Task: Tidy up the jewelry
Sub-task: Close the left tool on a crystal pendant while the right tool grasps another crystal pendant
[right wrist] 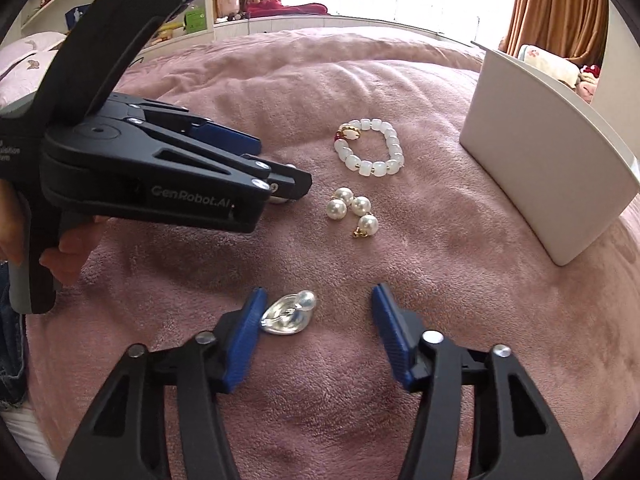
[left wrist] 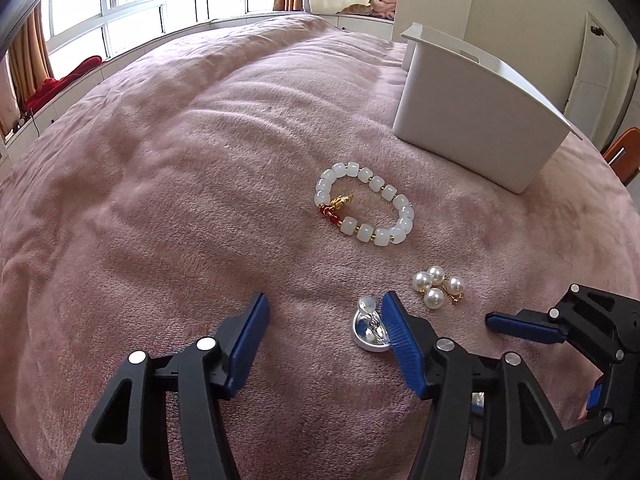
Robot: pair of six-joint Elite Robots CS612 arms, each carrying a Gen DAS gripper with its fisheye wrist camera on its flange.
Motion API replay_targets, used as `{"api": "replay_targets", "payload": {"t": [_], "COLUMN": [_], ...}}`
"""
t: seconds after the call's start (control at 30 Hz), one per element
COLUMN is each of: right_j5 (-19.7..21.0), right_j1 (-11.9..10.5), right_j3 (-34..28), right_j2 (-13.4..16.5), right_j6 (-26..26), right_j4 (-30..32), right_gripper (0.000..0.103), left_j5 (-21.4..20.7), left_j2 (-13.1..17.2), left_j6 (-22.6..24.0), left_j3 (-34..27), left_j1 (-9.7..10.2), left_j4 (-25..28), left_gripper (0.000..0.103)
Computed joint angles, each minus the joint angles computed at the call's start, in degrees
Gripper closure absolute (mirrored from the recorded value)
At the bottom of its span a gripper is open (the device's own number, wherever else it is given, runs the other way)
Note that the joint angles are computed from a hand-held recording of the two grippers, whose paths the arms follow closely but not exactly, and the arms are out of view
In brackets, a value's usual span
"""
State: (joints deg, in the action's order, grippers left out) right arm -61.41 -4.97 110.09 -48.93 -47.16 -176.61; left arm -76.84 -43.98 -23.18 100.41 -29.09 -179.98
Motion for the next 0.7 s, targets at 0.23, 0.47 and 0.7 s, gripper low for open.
{"api": "replay_targets", "payload": {"t": [0.23,0.47,0.7], "right_j5": [0.25,0.47,0.61], "right_j1": [-0.15,-0.14,-0.23], "right_j3": [0.09,0.11,0.2], "right_j2": [-0.24,-0.34,-0.47], "right_j6": [-0.08,0.48,0.57], "right_j4": [1.08,1.38,1.74], "right_gripper": [0.072,0.078,0.078], "left_j5": [0.25,-0.33,-0.47], "left_j2": [-0.08,-0.02,0.08], "left_j6": [0.18,0.69,0.39], "left_j3": [0.16,0.12,0.1], "left_j1": [-0.17,-0.19,-0.23], "left_j4": [0.47,0.5,0.3], "left_gripper": [0.06,0.073,0.082]}}
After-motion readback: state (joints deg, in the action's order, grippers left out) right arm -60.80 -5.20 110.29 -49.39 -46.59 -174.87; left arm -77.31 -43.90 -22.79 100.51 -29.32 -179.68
